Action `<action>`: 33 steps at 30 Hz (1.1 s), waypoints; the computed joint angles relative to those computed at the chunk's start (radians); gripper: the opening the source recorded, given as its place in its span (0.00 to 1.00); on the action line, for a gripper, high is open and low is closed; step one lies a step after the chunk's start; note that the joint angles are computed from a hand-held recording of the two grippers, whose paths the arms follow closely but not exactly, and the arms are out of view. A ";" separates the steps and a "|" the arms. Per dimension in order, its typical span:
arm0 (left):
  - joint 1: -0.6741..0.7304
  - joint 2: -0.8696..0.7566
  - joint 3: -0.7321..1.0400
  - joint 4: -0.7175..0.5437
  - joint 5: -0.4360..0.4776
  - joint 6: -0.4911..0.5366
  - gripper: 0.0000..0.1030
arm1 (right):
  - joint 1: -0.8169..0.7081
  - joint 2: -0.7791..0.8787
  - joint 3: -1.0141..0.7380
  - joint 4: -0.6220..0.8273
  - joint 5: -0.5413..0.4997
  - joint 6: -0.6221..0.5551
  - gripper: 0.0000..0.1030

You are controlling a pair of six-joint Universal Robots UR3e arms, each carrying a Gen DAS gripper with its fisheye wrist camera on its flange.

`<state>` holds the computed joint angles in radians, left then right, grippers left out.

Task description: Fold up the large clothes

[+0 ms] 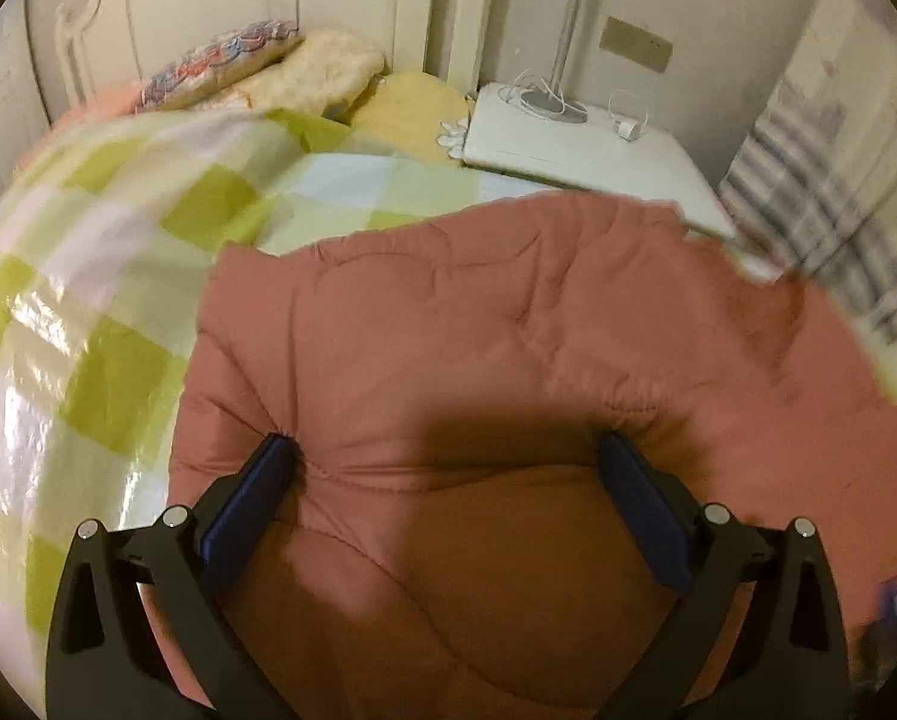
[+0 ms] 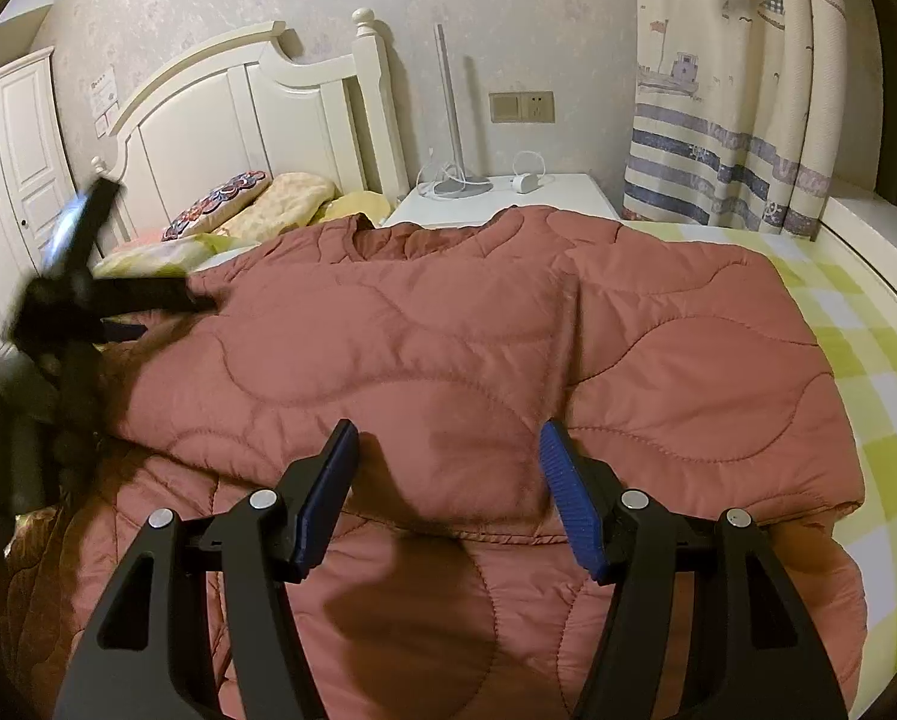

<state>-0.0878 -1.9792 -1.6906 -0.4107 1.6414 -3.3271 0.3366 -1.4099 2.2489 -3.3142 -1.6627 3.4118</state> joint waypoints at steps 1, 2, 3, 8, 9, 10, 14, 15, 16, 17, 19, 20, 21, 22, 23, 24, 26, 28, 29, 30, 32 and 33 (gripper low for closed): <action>-0.011 0.003 -0.022 0.039 0.017 0.006 0.98 | -0.003 0.000 -0.002 0.004 0.003 0.000 0.59; -0.012 0.021 -0.046 0.059 0.015 0.001 0.98 | -0.004 -0.001 -0.001 0.008 0.004 0.004 0.59; -0.005 0.050 -0.082 0.084 0.001 -0.007 0.98 | -0.008 -0.005 0.002 0.009 0.009 0.005 0.59; -0.001 0.316 -0.375 0.278 -0.079 -0.065 0.98 | -0.020 -0.014 0.013 0.006 0.024 0.013 0.59; -0.019 0.365 -0.423 0.295 -0.075 -0.066 0.98 | -0.019 -0.015 0.014 0.004 0.022 0.014 0.59; -0.047 0.385 -0.439 0.298 -0.056 -0.075 0.98 | -0.018 -0.015 0.014 0.003 0.021 0.015 0.59; -0.140 0.548 -0.606 0.289 -0.017 -0.124 0.98 | -0.026 -0.021 0.025 -0.011 0.023 0.022 0.59; -0.163 0.602 -0.670 0.296 0.001 -0.154 0.98 | -0.027 -0.024 0.031 -0.017 0.022 0.026 0.59; -0.186 0.624 -0.713 0.317 0.023 -0.181 0.98 | -0.029 -0.027 0.036 -0.024 0.021 0.029 0.59; -0.218 0.638 -0.765 0.345 0.057 -0.205 0.98 | -0.030 -0.030 0.045 -0.038 0.018 0.035 0.59; -0.262 0.612 -0.812 0.372 0.120 -0.222 0.98 | -0.034 -0.037 0.058 -0.056 0.019 0.039 0.59; -0.274 0.597 -0.835 0.377 0.133 -0.224 0.98 | -0.033 -0.039 0.063 -0.062 0.018 0.041 0.59; -0.247 0.600 -0.862 0.386 0.095 -0.204 0.98 | -0.033 -0.037 0.060 -0.060 0.017 0.041 0.59; -0.214 0.624 -0.884 0.376 0.045 -0.189 0.98 | -0.032 -0.036 0.055 -0.047 0.015 0.042 0.59; -0.169 0.651 -0.911 0.386 -0.008 -0.177 0.98 | -0.034 -0.040 0.052 -0.033 0.017 0.039 0.59; -0.138 0.655 -0.922 0.390 -0.034 -0.170 0.98 | -0.032 -0.037 0.036 -0.002 0.019 0.037 0.59; -0.107 0.649 -0.920 0.364 -0.065 -0.164 0.98 | -0.023 -0.033 0.015 0.036 0.005 0.036 0.59; -0.134 0.633 -0.907 0.368 -0.034 -0.162 0.98 | -0.022 -0.034 0.011 0.049 0.005 0.035 0.60; -0.139 0.634 -0.911 0.372 -0.027 -0.158 0.98 | -0.034 -0.043 0.014 0.067 0.029 0.036 0.63; -0.139 0.632 -0.910 0.374 -0.026 -0.155 0.98 | -0.034 -0.051 0.007 0.098 0.026 0.048 0.63; -0.121 0.649 -0.929 0.384 -0.048 -0.147 0.98 | 0.002 -0.098 0.012 0.148 -0.014 0.074 0.63; -0.109 0.657 -0.938 0.388 -0.060 -0.143 0.98 | 0.018 -0.113 0.022 0.142 -0.014 0.072 0.63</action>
